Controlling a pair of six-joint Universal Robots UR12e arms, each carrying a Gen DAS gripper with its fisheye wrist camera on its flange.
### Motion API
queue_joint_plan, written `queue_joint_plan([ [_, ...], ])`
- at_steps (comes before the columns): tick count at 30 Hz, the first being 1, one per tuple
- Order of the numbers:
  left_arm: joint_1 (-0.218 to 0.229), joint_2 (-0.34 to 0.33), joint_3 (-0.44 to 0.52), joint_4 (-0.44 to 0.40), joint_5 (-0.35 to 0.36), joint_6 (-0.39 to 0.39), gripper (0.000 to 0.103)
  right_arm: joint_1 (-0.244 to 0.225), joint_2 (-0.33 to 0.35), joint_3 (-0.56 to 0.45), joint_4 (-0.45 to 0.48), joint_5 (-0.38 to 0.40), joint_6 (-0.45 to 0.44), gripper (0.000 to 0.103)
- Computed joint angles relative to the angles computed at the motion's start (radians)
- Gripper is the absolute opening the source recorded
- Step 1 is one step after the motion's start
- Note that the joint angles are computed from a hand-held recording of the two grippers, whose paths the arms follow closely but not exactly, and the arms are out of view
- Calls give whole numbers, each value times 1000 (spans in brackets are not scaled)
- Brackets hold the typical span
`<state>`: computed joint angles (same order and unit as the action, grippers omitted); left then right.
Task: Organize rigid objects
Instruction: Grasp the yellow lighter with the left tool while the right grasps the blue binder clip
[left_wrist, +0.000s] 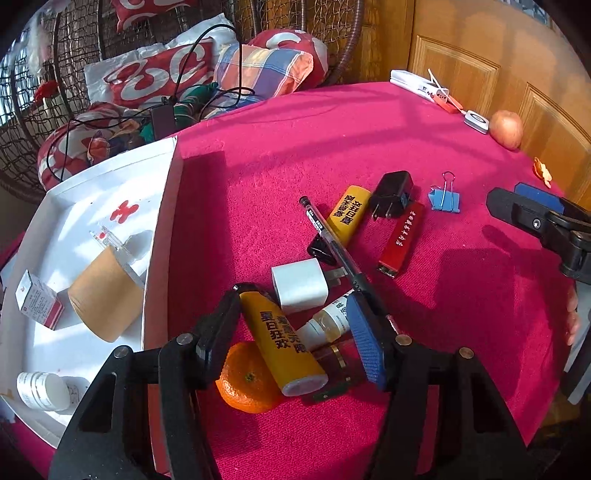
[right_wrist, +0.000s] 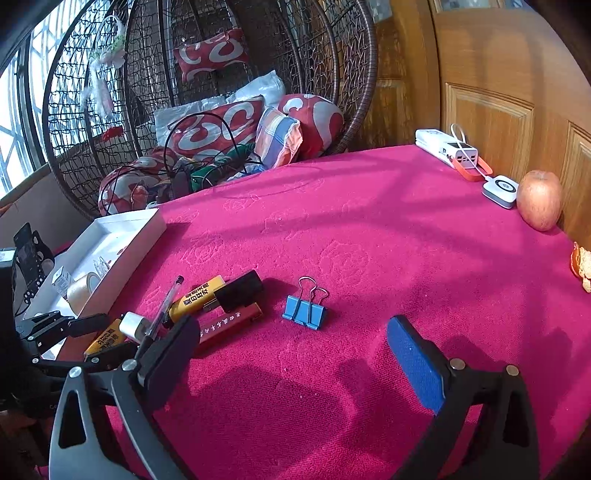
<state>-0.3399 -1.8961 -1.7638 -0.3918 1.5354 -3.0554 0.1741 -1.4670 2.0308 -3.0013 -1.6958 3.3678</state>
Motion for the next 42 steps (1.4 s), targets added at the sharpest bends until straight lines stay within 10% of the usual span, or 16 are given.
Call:
queue_joint_plan([
  [11,2,4,-11,-12,-71,-12,43,-9,1,3,-1,47,7,99],
  [16,22,5,-9,-7,-93,-48,43,-16,1,0,30,53,9,71],
  [25,32,16,-19,-6,-116,-55,43,-31,-3,5,40,97,22,71],
  [28,13,6,-8,19,17,-73,43,-33,-2,6,42,100,28,71],
  [34,4,-27,45,-98,41,-20,43,-37,-3,10,40,109,37,71],
  [42,-8,-24,23,-61,-11,49,42,-44,-7,17,25,112,39,71],
])
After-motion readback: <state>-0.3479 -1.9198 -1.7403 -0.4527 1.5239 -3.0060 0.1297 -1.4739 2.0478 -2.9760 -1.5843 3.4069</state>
